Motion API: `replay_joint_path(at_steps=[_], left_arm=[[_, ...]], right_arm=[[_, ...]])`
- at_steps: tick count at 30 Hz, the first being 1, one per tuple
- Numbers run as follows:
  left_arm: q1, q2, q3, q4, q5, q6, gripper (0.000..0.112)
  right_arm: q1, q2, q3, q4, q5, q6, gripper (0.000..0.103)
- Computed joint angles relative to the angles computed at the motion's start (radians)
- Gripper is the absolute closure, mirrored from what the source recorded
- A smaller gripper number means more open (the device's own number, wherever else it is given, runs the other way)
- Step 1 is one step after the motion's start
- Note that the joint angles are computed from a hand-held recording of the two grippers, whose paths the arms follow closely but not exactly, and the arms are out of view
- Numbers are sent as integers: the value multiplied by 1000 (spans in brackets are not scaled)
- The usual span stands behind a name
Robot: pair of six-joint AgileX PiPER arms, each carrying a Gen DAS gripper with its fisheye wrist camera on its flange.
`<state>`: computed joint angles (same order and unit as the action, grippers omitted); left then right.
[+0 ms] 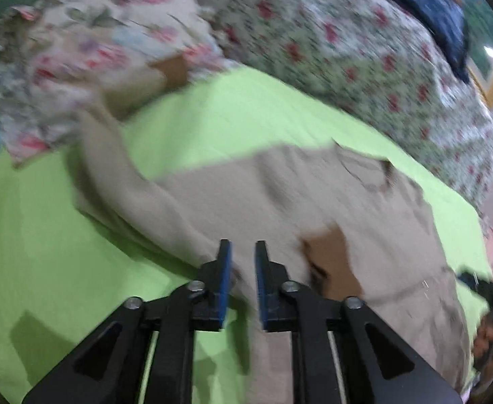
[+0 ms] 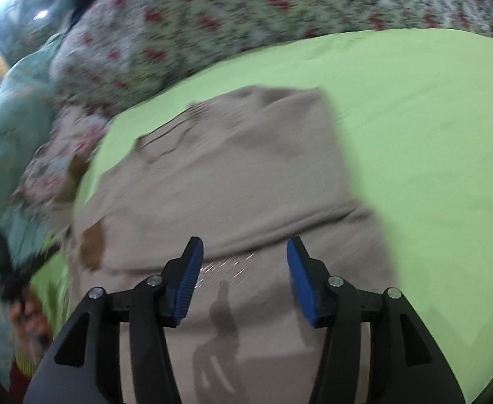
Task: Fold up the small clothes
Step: 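Fold the second sleeve across the body with the left gripper and release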
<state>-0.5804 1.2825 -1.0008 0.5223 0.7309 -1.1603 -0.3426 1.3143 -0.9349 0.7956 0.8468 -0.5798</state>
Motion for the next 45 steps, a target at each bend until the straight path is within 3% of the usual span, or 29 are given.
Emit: replay_joint_path(at_steps=[2,4,8,11,17,18,19,20,21,26,31,33,37,42,45], left_arm=[[68,-3,-24,27,37,14,68],[142,4,-50,36,66,36,55],[300,85,-146,20,79,171,47],[376,231,-303,-32,117,346,42],[402,535,-635,68,276,469,39],[401,566,-666,78,297,470,39],[408,604,-705,70,317,497,49],[416,631,-732,51,331,526,82],[424,643,-749,29,342,544,104],[443,442,-534,-108,155,549,105],[292,185,-337,-205,47,501,105],[199,150,-325,-241,10,451,105],[7,182,-384,-243,-55,339,105],[-196,391,-590,-198,-65,271,105],[-224,529,-705,-250,-59,302,105]], right_arm=[[73,-21,22,0,-18,39,49],[82,-53,56,28,10,22,49],[119,-87,109,38,7,39,46],[160,-80,122,26,7,73,46],[198,-73,141,62,7,69,46],[200,-70,142,65,8,68,46],[202,-64,144,64,8,69,46],[204,-62,146,63,7,70,46],[204,-61,148,61,7,72,46],[154,-92,177,82,20,46,46],[128,-107,195,102,18,32,46],[122,-119,206,117,20,27,46],[103,-171,225,127,41,28,46],[4,-221,243,128,99,-3,46],[-62,-219,253,131,133,-21,46]])
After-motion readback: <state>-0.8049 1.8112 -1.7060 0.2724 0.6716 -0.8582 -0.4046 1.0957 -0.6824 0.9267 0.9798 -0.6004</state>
